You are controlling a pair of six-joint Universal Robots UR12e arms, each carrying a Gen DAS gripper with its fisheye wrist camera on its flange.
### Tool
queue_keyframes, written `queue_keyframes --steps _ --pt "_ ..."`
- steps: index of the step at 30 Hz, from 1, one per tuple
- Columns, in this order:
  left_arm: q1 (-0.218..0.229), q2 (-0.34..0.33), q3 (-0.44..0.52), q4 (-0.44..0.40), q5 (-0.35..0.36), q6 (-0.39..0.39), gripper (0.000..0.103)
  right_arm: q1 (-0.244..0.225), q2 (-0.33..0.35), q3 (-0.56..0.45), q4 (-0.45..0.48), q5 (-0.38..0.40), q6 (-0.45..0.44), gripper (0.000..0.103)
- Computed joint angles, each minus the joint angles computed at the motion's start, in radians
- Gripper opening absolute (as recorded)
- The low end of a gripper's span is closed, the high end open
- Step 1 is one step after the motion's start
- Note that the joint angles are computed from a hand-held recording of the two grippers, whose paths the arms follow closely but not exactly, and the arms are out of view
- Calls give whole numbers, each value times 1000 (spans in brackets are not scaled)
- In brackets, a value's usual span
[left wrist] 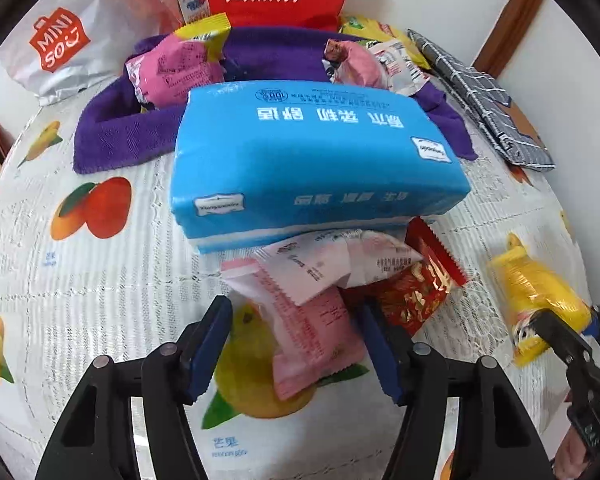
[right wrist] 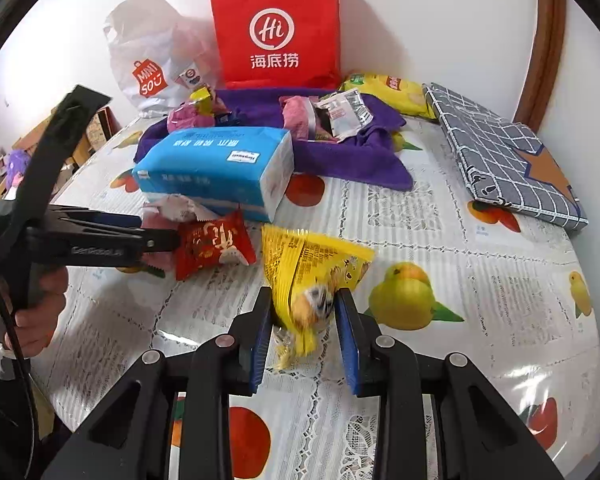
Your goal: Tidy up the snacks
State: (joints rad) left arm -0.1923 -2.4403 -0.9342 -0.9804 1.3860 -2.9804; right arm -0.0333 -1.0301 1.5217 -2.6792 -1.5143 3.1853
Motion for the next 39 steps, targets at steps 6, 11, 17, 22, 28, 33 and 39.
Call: queue_keyframes --steps 6,11,17,22,28,33,39 --pt "-8 12 -29 45 63 46 37 -4 -1 10 -19 14 -1 31" --pt "8 30 -61 65 73 51 39 -12 -5 25 -42 26 11 33" --pt "19 34 -86 125 56 63 50 -18 -4 29 -57 23 37 44" --pt "9 24 -90 183 78 51 40 -18 2 29 -79 13 59 57" --pt "18 33 -115 241 135 51 38 -11 23 13 -98 8 69 63" --pt "35 35 -138 300 155 21 41 12 64 -35 -69 -93 88 63" --pt "46 34 -162 366 110 -3 42 21 93 -72 13 -132 107 62"
